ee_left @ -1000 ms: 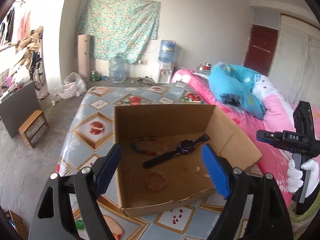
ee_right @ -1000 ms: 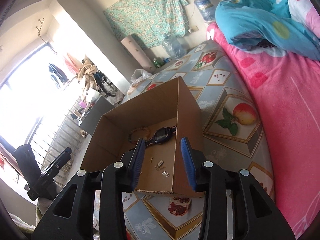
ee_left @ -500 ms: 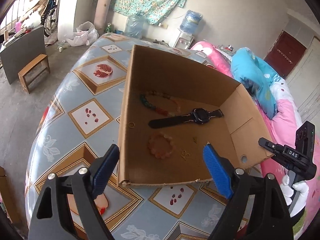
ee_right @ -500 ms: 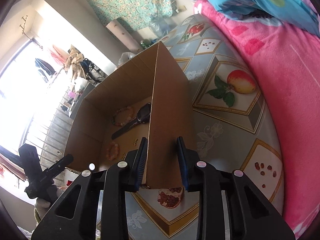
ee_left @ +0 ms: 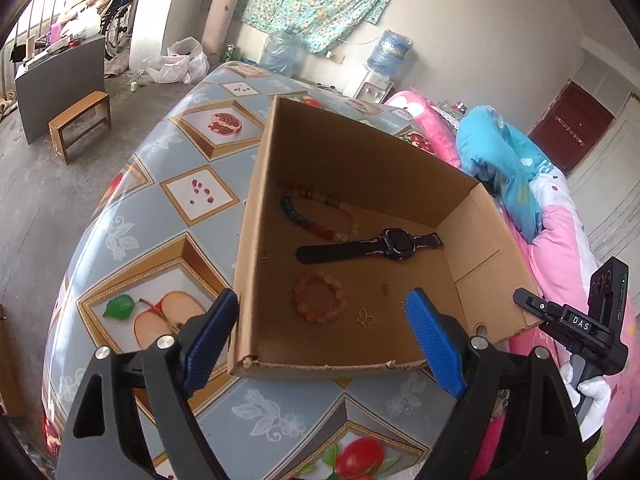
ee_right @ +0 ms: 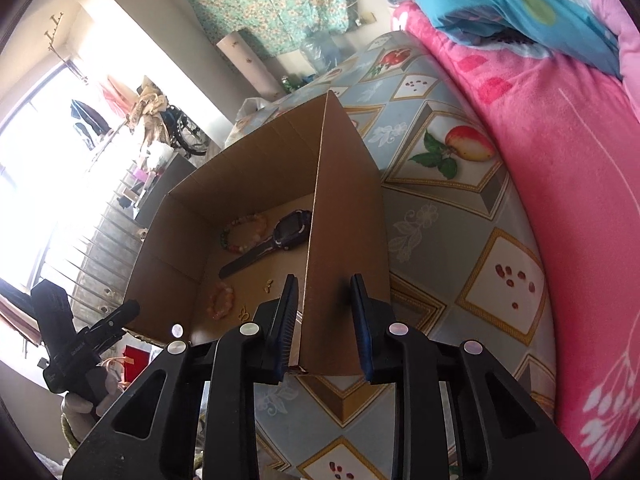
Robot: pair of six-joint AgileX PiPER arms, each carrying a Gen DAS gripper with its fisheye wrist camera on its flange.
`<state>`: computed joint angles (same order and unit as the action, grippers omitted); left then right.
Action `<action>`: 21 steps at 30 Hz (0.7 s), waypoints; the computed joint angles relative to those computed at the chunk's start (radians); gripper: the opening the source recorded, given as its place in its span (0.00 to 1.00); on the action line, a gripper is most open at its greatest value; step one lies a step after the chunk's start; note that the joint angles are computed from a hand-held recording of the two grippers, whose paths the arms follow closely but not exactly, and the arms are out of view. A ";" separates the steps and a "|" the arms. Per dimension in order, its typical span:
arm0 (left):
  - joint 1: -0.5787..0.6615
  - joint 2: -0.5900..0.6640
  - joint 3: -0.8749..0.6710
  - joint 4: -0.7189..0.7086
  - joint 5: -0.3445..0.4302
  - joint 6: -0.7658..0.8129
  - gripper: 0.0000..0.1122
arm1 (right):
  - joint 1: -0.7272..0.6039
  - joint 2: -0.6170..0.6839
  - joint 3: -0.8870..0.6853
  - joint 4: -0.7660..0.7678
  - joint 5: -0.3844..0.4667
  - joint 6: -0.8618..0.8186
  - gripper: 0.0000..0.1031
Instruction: Organize jewelry
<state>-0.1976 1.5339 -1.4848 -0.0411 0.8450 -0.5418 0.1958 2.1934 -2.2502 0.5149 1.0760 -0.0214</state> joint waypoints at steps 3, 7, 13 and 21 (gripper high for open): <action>-0.039 -0.055 0.064 0.037 -0.018 -0.035 0.74 | 0.003 -0.087 0.153 0.006 -0.072 -0.026 0.24; -0.074 -0.101 0.132 0.080 -0.036 -0.082 0.74 | 0.011 -0.149 0.273 0.007 -0.129 -0.040 0.25; -0.204 -0.174 0.186 0.365 -0.018 -0.297 0.75 | 0.019 -0.236 0.422 0.032 -0.231 -0.077 0.26; -0.493 -0.175 0.187 0.706 0.297 -0.578 0.87 | 0.192 -0.517 0.774 -0.505 -0.528 0.231 0.61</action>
<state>-0.6909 1.3589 -1.2982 0.6649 1.1420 -1.1193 0.3873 1.6768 -1.4766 0.0100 0.5479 0.2092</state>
